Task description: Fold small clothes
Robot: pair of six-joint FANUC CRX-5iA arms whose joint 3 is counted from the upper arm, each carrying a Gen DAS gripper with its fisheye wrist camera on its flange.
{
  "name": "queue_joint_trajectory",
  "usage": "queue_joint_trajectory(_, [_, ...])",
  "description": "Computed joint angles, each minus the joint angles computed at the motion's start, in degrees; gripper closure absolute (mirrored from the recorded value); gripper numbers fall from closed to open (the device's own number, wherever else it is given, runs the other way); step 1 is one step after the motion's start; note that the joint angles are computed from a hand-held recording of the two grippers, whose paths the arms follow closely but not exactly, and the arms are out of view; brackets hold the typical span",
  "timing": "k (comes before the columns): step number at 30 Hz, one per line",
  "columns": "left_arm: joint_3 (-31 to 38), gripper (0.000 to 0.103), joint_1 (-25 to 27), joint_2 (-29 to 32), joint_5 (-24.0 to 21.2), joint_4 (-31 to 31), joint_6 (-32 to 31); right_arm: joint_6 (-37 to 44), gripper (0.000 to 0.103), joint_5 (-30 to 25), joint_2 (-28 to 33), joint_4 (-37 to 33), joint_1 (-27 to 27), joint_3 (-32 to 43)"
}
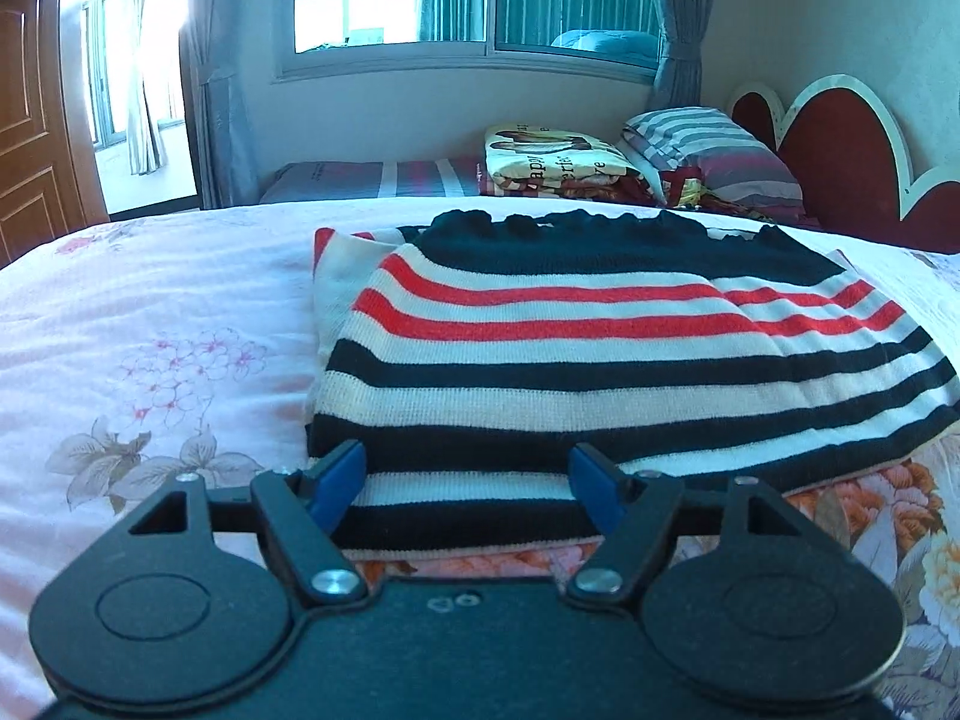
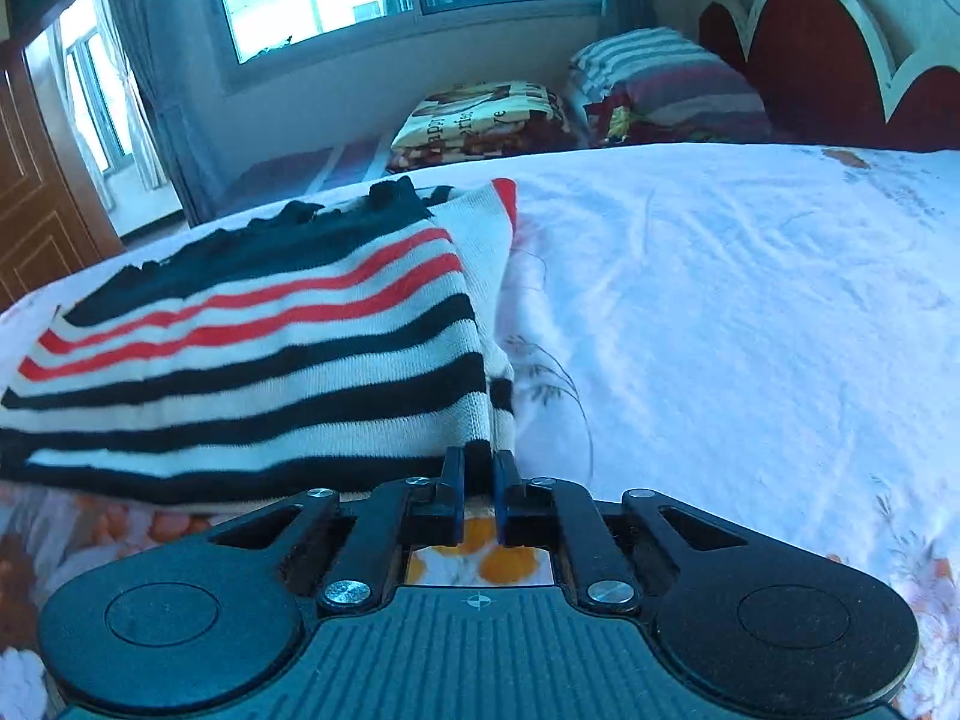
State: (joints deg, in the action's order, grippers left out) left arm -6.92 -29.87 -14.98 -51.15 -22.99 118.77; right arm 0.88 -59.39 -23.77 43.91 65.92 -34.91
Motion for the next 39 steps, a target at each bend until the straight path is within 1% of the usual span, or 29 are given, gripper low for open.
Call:
queue_joint_trajectory(2, [-0.5,0.029,0.4,-0.2,0.5,0.6,-1.0,-0.5,0.095,0.1,0.5,0.2,-0.3,0.1])
queue_joint_trajectory(5, [-0.9,0.029,1.6,-0.4,1.0,2.6,-3.8,0.6,0.094,-0.4,1.6,-1.7,-1.2,1.8])
queue_joint_trajectory(6, [-1.2,0.029,2.0,-0.6,1.3,3.2,-4.6,-0.2,0.094,-1.3,1.7,-1.4,-0.8,2.3])
queue_joint_trajectory(7, [-1.6,0.029,2.4,-0.8,1.8,3.8,-5.1,-1.8,0.094,-3.0,1.9,1.3,0.4,2.1])
queue_joint_trajectory(9, [-1.6,0.028,2.3,-0.6,1.8,3.5,-5.4,-2.4,0.094,-4.0,2.3,7.7,2.5,1.2])
queue_joint_trajectory(11, [-1.2,0.028,1.5,-0.3,1.4,2.1,-4.1,-1.4,0.094,-1.6,2.9,9.2,2.2,1.2])
queue_joint_trajectory(12, [-0.9,0.028,0.8,-0.2,0.9,1.2,-3.1,-0.5,0.094,-0.9,3.7,8.3,1.8,1.7])
queue_joint_trajectory(14, [-0.6,0.028,0.1,-0.1,0.5,0.1,-1.9,3.9,0.094,-2.1,6.6,2.6,0.8,4.2])
queue_joint_trajectory(17, [-0.7,0.028,0.3,-0.1,0.6,0.3,-2.0,3.8,0.095,-0.3,5.3,3.8,0.7,1.5])
queue_joint_trajectory(22, [-0.5,0.027,-0.5,0.0,0.3,-1.0,-0.9,3.2,0.094,-1.3,6.1,3.6,1.0,2.0])
queue_joint_trajectory(26, [-0.2,0.028,0.1,-0.1,-0.1,0.1,-1.4,4.4,0.094,-1.2,6.4,2.2,0.6,3.1])
queue_joint_trajectory(27, [0.1,0.032,-0.2,-0.5,-0.9,-0.2,-0.1,4.8,0.094,-1.0,6.2,1.1,0.1,3.7])
queue_joint_trajectory(28, [0.6,0.033,-1.0,-1.2,-1.9,-1.6,2.4,4.8,0.094,-1.0,6.0,0.2,-0.1,4.2])
queue_joint_trajectory(30, [1.4,0.030,-4.4,-3.0,-5.5,-7.7,9.2,2.0,0.094,-1.0,4.4,0.6,0.3,3.9])
queue_joint_trajectory(31, [0.8,0.030,-4.6,-4.4,-6.5,-8.0,11.3,0.6,0.094,-1.3,3.7,1.1,0.9,3.4])
queue_joint_trajectory(33, [-2.6,0.033,-1.6,-8.4,-5.2,-3.4,13.9,-1.6,0.094,-1.4,2.4,1.8,2.3,2.5])
queue_joint_trajectory(36, [-10.1,0.049,6.3,-13.5,0.4,9.9,12.6,-5.0,0.094,-0.5,1.4,3.5,4.3,1.3])
queue_joint_trajectory(38, [-14.6,0.050,10.2,-15.3,4.9,17.6,12.1,-6.5,0.094,0.7,1.6,5.3,5.0,1.0])
queue_joint_trajectory(39, [-16.2,0.050,11.0,-15.8,7.4,19.6,13.0,-6.9,0.094,1.6,1.9,6.0,5.0,1.0])
